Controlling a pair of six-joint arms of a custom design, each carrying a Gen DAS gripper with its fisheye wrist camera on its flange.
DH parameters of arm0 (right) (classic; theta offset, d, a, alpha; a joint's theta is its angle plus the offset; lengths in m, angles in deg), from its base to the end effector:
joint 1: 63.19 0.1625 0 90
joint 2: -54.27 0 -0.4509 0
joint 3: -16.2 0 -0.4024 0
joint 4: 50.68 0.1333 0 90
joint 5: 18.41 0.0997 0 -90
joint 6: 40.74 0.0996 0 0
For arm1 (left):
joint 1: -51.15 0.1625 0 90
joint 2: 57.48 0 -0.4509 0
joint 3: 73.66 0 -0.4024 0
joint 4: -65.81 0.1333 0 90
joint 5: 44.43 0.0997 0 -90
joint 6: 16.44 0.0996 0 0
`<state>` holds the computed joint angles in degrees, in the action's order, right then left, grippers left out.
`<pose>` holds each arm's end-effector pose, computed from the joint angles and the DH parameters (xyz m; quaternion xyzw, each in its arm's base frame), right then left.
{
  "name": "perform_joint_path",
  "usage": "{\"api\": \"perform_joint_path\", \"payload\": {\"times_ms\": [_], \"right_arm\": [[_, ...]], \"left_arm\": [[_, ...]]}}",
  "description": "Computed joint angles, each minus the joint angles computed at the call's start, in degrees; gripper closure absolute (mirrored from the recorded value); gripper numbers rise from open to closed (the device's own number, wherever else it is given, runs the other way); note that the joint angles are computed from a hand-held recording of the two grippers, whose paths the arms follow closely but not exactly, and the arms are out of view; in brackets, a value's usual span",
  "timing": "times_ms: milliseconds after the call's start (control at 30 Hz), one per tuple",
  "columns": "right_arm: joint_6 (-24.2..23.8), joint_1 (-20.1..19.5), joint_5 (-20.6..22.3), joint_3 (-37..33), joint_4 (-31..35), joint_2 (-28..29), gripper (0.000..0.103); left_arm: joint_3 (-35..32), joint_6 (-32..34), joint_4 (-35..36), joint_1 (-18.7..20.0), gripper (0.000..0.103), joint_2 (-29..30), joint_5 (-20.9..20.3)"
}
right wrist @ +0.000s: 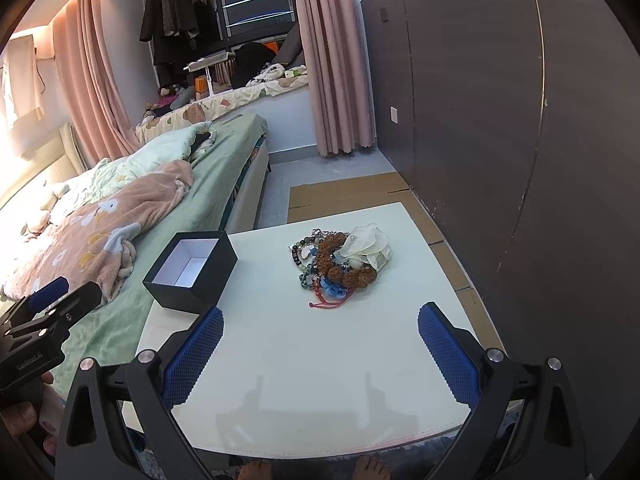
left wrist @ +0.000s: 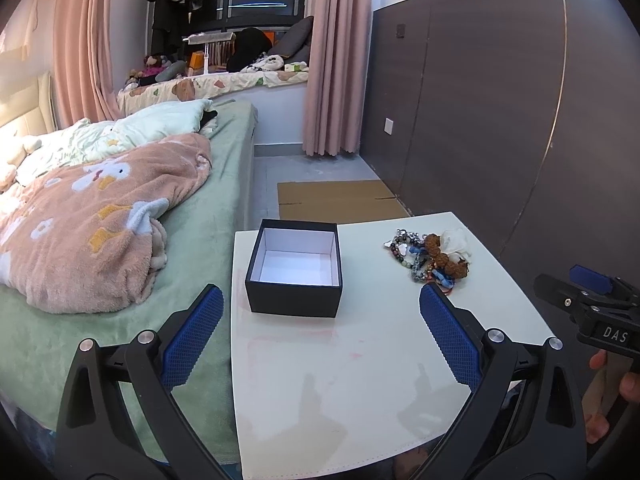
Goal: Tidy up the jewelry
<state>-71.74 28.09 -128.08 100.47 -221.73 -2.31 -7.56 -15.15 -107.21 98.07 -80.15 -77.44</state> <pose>0.1163 -0.7370 0.3759 0.1711 -0.8670 0.3885 0.2610 -0.4015 -0.7468 0.0814 0.1626 0.8267 -0.4382 0.3132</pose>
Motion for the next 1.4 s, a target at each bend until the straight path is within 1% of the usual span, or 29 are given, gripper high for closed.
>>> {"api": "perform_joint_path", "payload": {"times_ms": [133, 300, 733, 767, 1033, 1200, 1400], "right_arm": [[0.1, 0.0, 0.0, 0.0, 0.1, 0.0, 0.007], [-0.1, 0.0, -0.3, 0.3, 0.1, -0.1, 0.007], [0.0, 0.4, -1.1, 0.6, 0.5, 0.0, 0.007], [0.0, 0.4, -1.1, 0.6, 0.6, -0.1, 0.007], [0.2, 0.3, -1.1, 0.6, 0.8, -0.1, 0.007], [1.7, 0.2, -1.3, 0.6, 1.3, -0.3, 0.007], [1.8, -0.1, -1.1, -0.1, 1.9, -0.1, 0.007]], "left_arm": [[0.0, -0.5, 0.3, 0.1, 0.005, -0.1, -0.7], [-0.3, -0.5, 0.9, 0.1, 0.005, 0.1, -0.5], [1.5, -0.5, -0.1, 0.9, 0.005, -1.4, -2.2], [0.0, -1.0, 0.9, 0.4, 0.005, -0.1, -1.8], [-0.4, -1.3, 1.3, 0.4, 0.005, 0.2, -2.2], [-0.5, -1.2, 1.5, 0.5, 0.005, 0.3, -2.3], [-0.3, -1.5, 1.4, 0.5, 0.005, 0.2, -2.4]]}}
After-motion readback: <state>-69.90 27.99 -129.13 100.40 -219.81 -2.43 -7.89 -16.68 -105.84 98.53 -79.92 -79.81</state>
